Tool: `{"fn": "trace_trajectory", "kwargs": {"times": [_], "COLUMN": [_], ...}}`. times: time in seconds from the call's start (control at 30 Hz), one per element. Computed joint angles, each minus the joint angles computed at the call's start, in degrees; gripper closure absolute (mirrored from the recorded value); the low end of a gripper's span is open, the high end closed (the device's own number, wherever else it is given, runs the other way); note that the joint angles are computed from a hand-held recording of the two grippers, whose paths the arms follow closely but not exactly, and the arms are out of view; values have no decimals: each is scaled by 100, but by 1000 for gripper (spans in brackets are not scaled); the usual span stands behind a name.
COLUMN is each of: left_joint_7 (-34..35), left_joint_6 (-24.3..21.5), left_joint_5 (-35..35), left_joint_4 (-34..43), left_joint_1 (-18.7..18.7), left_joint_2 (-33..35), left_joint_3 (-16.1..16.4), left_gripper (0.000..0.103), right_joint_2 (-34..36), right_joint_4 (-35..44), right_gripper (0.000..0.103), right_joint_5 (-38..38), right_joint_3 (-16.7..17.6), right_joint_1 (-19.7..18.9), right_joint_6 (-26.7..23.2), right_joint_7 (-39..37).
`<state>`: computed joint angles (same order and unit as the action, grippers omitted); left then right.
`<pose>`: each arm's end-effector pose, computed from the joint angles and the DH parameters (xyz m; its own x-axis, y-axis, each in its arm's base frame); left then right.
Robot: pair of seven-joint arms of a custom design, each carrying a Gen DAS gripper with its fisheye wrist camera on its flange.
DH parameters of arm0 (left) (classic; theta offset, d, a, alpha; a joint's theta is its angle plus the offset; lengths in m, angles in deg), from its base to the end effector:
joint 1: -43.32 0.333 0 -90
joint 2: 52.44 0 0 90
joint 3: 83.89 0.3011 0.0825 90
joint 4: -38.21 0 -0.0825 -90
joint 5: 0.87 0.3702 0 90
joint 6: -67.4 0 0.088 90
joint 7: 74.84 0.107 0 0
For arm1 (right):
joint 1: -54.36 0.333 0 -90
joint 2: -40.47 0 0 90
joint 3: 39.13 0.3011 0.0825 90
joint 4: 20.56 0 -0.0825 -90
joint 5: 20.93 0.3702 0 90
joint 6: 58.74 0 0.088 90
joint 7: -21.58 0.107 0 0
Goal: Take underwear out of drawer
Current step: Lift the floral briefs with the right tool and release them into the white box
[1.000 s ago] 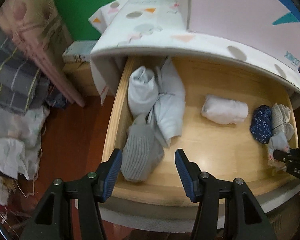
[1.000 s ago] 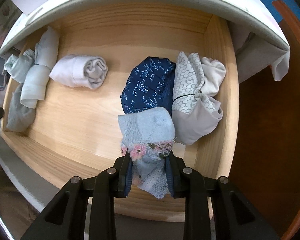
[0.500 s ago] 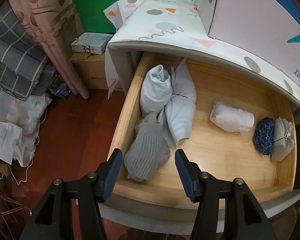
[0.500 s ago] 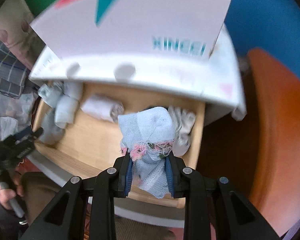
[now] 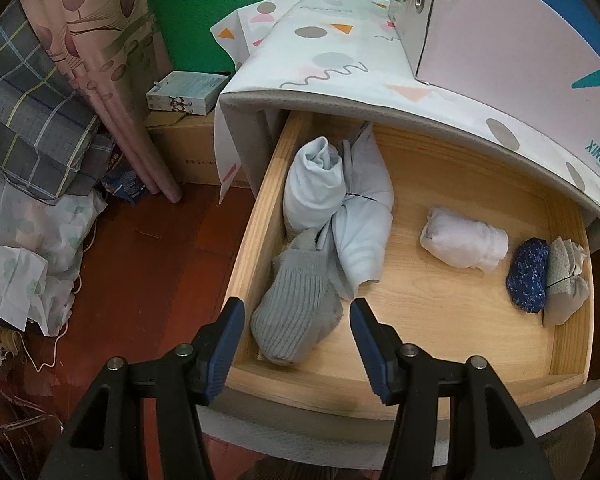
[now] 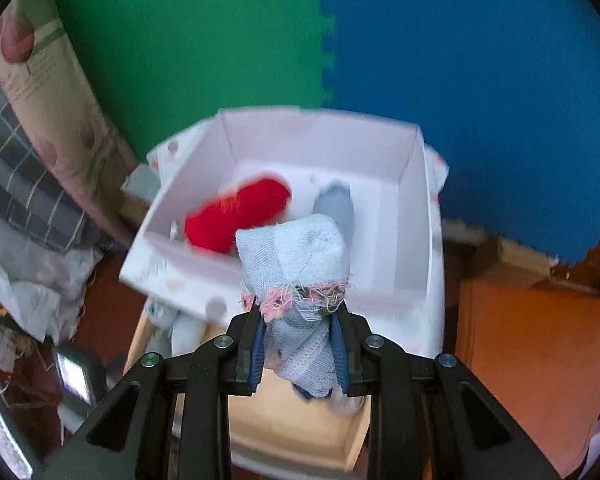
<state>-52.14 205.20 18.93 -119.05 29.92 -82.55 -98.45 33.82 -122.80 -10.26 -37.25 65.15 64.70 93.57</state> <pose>0.3328 -0.1673 0.3831 0.4616 -0.8856 -0.0524 -0.8244 -0.4064 -0.3939 0.5361 0.1293 0.6348 0.4614 -0.8867 -0.0301 -0.7793 -0.3889 -0.4914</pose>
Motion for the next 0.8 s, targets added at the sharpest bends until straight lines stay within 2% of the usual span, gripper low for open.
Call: {"fn": "trace_trajectory", "kwargs": {"times": [0.13, 0.2, 0.43, 0.63, 0.8], "left_joint_7": [-18, -37, -11, 45, 17], "left_joint_6": [45, 71, 179, 231, 221], "left_joint_5": [4, 15, 39, 8, 28], "left_joint_4": [-11, -9, -2, -21, -29], "left_joint_1": [-3, 6, -16, -38, -23], "left_joint_2": [7, 15, 51, 37, 15], "left_joint_3": [3, -5, -23, 6, -24], "left_gripper": [47, 47, 47, 47, 47], "right_joint_2": [728, 1180, 2159, 2429, 2179], "right_joint_4": [755, 1207, 1862, 1922, 1747], "right_gripper": [77, 77, 74, 67, 54], "right_joint_5": [-371, -515, -868, -802, -550], "right_joint_3": [53, 34, -84, -126, -89], "right_joint_1": [48, 91, 263, 299, 225], "right_joint_6": [-31, -228, -578, -655, -641], "right_joint_7": [336, 496, 913, 1055, 825]}}
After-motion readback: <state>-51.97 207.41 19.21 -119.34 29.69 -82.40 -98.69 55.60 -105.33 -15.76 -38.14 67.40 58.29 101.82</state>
